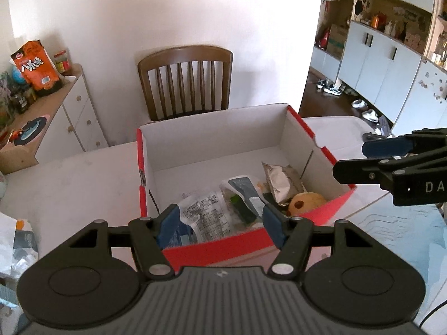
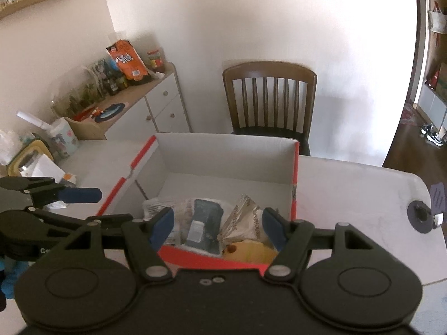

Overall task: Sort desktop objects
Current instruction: 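Withdraw both grippers from the box back toward the table items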

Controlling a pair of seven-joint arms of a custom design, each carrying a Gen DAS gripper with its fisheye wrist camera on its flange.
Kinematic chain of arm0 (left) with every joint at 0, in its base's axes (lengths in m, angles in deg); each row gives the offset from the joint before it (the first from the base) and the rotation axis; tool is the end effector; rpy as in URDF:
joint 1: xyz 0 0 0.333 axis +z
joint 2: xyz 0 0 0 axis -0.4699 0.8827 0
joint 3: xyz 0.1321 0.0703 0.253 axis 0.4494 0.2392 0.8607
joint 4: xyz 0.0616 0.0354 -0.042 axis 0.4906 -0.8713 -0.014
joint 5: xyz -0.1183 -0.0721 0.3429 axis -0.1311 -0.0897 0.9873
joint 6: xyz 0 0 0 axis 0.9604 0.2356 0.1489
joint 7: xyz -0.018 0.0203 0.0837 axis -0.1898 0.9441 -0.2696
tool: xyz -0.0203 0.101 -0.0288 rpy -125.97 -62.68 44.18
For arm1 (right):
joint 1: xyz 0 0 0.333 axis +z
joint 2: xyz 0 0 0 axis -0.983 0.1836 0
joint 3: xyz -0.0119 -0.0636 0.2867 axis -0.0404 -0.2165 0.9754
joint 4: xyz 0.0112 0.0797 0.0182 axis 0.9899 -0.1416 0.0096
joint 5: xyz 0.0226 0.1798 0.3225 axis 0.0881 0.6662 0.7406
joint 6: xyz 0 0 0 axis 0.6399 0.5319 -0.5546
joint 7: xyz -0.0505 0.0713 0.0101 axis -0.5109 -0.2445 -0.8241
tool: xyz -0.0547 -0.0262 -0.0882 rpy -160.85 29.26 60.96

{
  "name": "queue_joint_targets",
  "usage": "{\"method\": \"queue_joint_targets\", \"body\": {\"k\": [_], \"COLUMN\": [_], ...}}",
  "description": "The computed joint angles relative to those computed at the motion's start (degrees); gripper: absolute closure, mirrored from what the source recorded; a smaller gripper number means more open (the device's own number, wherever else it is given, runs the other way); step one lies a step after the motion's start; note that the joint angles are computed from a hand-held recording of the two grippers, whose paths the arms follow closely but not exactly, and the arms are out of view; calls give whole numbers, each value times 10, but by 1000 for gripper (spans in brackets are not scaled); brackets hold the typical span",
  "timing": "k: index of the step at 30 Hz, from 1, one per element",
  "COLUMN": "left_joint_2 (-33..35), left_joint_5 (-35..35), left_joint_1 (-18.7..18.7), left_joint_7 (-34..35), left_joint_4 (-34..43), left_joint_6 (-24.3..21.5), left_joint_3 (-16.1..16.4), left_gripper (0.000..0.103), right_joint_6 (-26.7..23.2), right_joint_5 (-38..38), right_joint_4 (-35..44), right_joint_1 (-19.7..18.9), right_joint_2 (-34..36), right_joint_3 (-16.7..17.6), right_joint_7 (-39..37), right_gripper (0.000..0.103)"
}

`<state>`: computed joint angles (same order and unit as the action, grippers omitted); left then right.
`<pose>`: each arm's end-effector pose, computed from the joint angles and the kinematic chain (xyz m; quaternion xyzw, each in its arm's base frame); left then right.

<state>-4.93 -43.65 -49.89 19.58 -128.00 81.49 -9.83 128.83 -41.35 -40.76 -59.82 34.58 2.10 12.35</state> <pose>0.6053 -0.3475 0.4618 -0.5865 0.7228 -0.2874 0.2256 0.6303 0.2589 0.4699 -0.7346 0.5471 -0.1518 0.3713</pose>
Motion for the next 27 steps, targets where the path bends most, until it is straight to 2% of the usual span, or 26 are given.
{"method": "queue_joint_targets", "body": {"k": [8,14,18,27], "left_joint_2": [-75,-127,-158,-214], "left_joint_5": [23,48,74,115], "left_joint_1": [4,12,17,30], "left_joint_7": [-27,-61,-86,-128], "left_joint_4": [-100,-168,-212,-293], "left_joint_6": [47,77,94,119], "left_joint_3": [-5,-10,-16,-35], "left_gripper": [38,38,38,38], "right_joint_6": [44,76,95,141], "right_joint_5": [37,100,129,122], "right_joint_4": [-90,-159,-200,-292], "right_joint_1": [-5,-14,-6,27], "right_joint_2": [-70,-125,-154,-209], "right_joint_3": [18,43,45,37], "right_joint_7": [-16,-65,-84,-49], "right_gripper": [33,33,33,33]}}
